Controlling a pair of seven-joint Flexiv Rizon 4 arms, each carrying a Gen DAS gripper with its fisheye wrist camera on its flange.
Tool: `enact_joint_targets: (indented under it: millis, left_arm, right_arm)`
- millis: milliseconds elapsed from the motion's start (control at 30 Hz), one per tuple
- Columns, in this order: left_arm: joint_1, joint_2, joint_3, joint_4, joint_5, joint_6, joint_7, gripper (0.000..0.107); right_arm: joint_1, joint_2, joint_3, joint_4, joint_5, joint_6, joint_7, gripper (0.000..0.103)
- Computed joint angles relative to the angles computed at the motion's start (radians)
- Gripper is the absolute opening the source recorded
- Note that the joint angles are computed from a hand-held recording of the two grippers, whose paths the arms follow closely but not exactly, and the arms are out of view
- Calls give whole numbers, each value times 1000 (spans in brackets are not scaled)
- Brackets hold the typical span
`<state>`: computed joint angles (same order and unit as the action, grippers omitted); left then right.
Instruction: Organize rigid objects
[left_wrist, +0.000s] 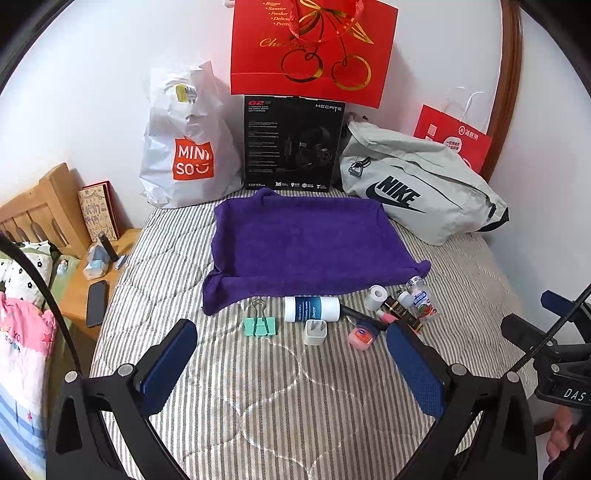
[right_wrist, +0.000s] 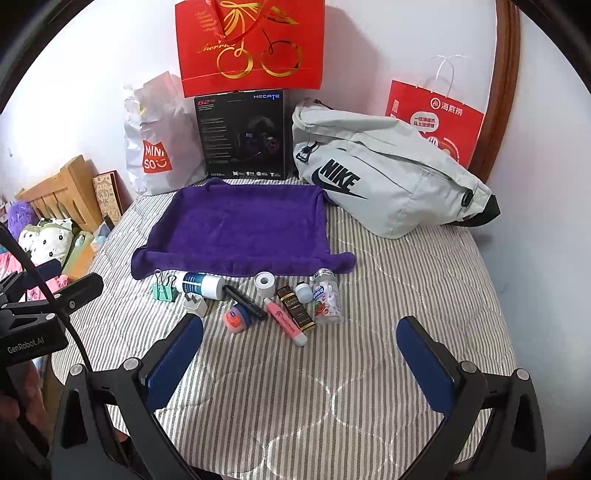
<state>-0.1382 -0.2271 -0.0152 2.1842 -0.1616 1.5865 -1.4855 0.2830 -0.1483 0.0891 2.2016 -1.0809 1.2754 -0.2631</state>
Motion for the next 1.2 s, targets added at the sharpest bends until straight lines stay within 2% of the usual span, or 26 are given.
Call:
enact_joint_targets:
  millis: [333, 867, 1033, 1133, 1200]
  left_arm:
    - [-18, -4, 28, -22, 32, -30, -20, 103]
    - [-14, -7, 20, -25, 41, -29, -27, 103]
    - [17, -30, -19, -21, 17, -1, 8, 103]
    - [-10, -60, 20, -38, 31, -1, -5, 103]
    - [25, -80, -14, -36, 15, 8, 21, 103]
  right_arm:
    - [2, 0, 2, 3, 15, -3, -9, 103]
    - [4, 0, 2, 6, 21, 1, -16, 103]
    - [-4, -5, -5, 8, 10, 21, 7, 103]
    - [-6, -17, -11, 4, 18, 24, -2, 103]
    - [-6, -26, -25, 3, -16, 23, 11, 103]
